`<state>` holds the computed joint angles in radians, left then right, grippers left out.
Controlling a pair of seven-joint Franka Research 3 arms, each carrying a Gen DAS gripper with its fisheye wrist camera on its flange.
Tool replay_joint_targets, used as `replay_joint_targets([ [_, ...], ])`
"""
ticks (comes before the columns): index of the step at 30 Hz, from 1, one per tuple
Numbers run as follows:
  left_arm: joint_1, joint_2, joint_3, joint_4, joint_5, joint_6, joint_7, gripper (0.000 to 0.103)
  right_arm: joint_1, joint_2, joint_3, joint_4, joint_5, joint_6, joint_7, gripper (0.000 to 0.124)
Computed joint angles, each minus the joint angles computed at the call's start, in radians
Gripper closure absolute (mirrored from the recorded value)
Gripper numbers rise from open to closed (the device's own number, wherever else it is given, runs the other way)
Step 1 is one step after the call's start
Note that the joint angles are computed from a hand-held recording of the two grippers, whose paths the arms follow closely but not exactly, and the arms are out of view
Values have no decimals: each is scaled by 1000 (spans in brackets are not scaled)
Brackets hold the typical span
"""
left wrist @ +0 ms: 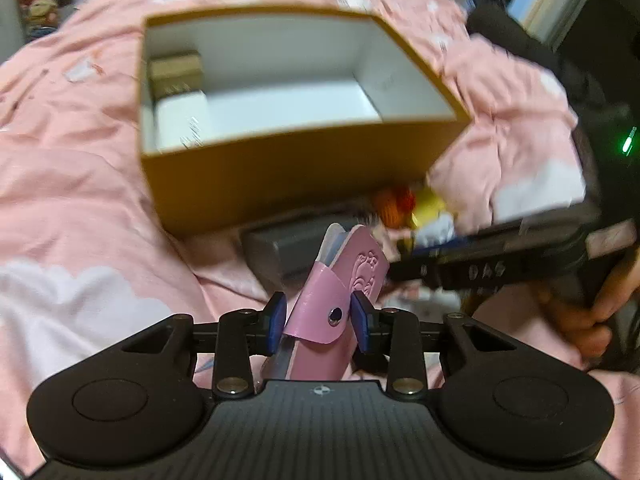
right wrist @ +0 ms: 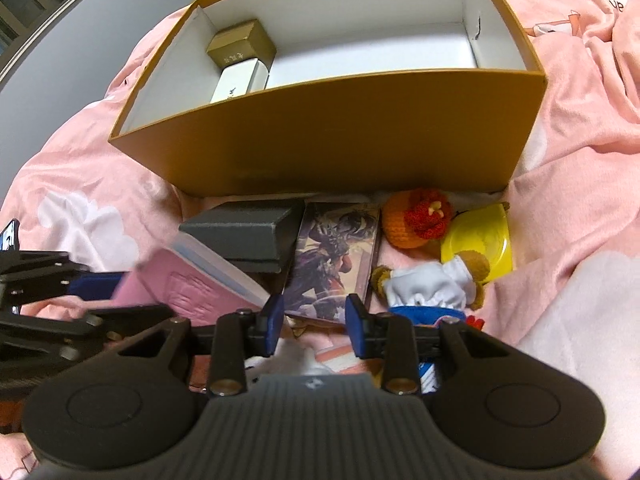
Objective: Organize objects
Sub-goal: 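Grasp the pink leather key case with the left tool and lift it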
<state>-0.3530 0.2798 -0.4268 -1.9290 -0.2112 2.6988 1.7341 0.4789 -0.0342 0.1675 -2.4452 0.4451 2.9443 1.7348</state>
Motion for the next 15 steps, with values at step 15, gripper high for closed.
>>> replay_joint_targets([
  [15,-20,-34,103,-45,165,153,-372,64,-18,46,-6,109,-242,-108,69,80],
])
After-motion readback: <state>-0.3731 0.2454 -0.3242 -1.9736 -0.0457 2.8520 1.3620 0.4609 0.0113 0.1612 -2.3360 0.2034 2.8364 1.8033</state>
